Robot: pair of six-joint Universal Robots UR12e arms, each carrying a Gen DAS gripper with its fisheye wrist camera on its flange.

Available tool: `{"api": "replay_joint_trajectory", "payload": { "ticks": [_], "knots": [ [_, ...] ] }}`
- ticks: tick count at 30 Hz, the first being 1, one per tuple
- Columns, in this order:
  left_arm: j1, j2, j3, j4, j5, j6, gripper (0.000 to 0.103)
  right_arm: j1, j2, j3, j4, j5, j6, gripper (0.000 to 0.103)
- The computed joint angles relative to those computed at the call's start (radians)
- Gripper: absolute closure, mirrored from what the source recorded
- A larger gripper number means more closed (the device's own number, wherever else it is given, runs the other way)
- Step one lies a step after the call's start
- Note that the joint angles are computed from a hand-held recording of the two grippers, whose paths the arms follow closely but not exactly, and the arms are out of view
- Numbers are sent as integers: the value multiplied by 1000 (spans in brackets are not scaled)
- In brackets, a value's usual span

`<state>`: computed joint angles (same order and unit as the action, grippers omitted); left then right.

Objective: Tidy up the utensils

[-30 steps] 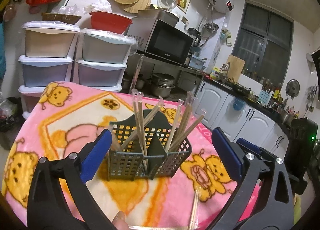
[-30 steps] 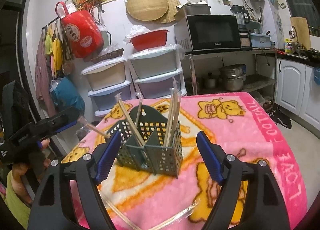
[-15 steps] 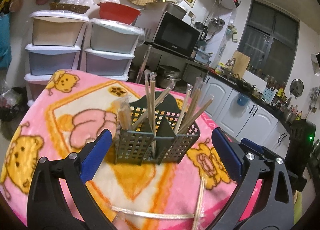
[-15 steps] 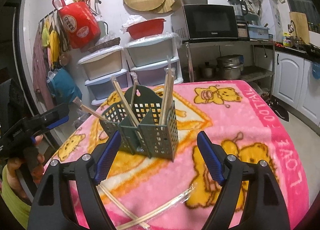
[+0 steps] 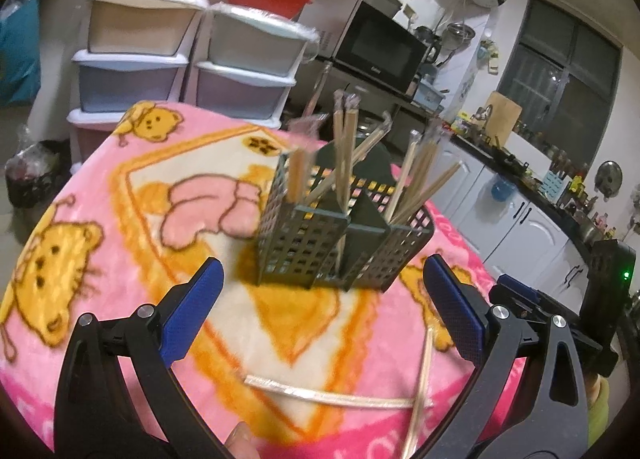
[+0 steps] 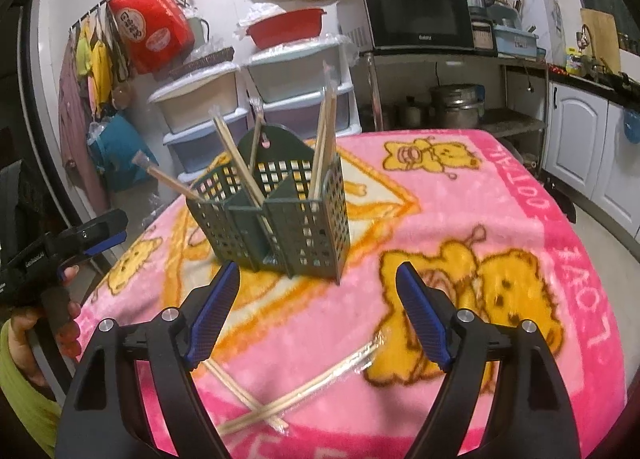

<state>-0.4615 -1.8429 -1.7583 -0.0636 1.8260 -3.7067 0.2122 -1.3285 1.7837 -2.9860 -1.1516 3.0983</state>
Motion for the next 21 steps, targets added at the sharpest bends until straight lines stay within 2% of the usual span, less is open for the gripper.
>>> {"api": "replay_joint_trajectory", "payload": {
  "ticks": [10, 21],
  "knots": [
    [19, 24, -60, -78, -59, -95, 11, -5, 5, 2, 80, -6, -15, 25],
    [36, 30, -97, -111, -127, -139, 11, -6, 25, -13, 186, -37, -31, 25]
  ]
}}
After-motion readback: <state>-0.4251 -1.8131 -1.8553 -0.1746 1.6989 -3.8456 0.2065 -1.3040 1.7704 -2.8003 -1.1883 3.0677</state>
